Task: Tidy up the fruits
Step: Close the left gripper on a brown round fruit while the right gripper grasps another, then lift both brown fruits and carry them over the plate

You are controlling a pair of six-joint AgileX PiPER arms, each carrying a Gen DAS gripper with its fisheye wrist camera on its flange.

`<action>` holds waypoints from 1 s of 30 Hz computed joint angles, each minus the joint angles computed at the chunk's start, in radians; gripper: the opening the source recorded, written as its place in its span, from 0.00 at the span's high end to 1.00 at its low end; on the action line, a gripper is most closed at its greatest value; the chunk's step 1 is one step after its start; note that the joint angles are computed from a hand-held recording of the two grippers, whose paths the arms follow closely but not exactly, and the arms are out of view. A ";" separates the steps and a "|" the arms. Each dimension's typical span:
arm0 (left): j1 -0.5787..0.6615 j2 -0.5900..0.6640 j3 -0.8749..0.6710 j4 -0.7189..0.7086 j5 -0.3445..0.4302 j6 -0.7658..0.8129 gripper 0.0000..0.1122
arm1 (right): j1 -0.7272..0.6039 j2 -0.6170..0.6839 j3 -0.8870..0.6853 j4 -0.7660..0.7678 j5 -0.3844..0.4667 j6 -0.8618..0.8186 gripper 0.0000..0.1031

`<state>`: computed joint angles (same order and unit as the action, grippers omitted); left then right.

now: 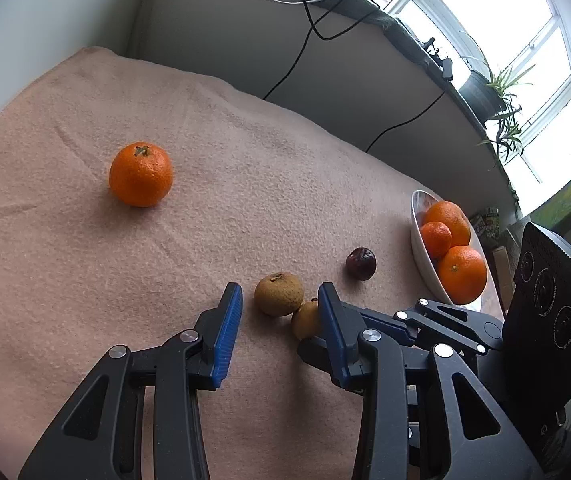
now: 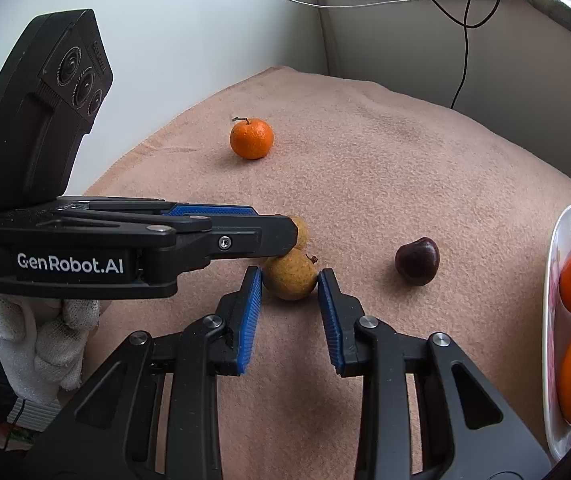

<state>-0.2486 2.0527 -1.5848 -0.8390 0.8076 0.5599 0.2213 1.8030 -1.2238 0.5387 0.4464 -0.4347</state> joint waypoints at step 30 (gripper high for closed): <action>-0.074 -0.079 0.067 0.086 -0.117 -0.033 0.77 | -0.069 -0.205 0.207 0.111 -0.060 -0.126 0.71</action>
